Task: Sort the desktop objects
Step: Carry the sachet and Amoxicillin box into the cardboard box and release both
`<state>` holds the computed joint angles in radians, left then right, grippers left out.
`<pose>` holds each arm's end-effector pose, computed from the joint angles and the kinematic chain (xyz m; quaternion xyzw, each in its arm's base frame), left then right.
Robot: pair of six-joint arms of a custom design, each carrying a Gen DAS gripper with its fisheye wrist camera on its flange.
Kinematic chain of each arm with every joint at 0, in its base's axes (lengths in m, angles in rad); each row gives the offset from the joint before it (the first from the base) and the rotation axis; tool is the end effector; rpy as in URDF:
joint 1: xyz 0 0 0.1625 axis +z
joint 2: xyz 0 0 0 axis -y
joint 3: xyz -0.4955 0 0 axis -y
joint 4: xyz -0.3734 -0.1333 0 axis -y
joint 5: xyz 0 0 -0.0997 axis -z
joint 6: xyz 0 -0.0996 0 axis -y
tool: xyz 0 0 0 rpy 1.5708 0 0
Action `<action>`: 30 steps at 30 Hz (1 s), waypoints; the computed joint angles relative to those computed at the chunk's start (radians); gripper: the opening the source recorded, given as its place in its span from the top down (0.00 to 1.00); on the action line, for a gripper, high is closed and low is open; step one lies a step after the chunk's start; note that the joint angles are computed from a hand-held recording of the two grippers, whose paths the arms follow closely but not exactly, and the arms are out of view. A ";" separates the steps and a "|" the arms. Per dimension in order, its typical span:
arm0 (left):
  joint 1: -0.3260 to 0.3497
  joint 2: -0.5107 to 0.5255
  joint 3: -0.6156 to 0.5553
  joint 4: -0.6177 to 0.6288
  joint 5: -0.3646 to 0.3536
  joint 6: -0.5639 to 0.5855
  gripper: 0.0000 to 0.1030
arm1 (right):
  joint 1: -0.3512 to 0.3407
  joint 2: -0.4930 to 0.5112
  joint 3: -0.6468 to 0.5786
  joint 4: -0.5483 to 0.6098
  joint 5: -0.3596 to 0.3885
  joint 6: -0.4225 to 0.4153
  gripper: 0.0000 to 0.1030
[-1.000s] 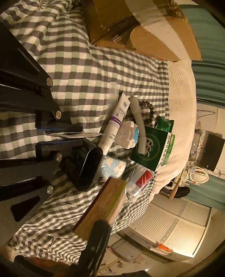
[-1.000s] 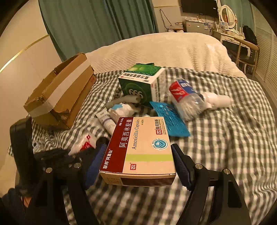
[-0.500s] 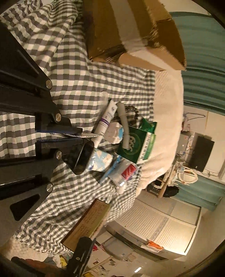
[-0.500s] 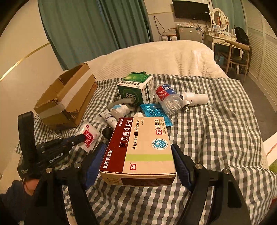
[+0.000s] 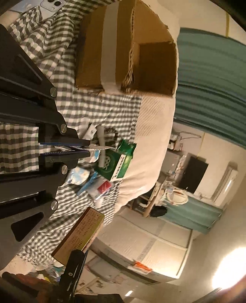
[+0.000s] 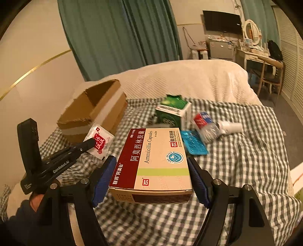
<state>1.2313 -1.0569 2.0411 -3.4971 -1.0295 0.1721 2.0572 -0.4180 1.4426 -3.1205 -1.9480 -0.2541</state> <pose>-0.0184 -0.6064 0.3135 0.0999 0.8614 -0.4557 0.2008 0.4498 -0.6439 0.0144 0.2979 -0.9019 0.2742 0.1503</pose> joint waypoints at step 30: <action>0.019 -0.088 -0.257 -0.071 0.159 0.212 0.95 | 0.092 0.312 -0.731 0.479 0.223 -0.141 0.28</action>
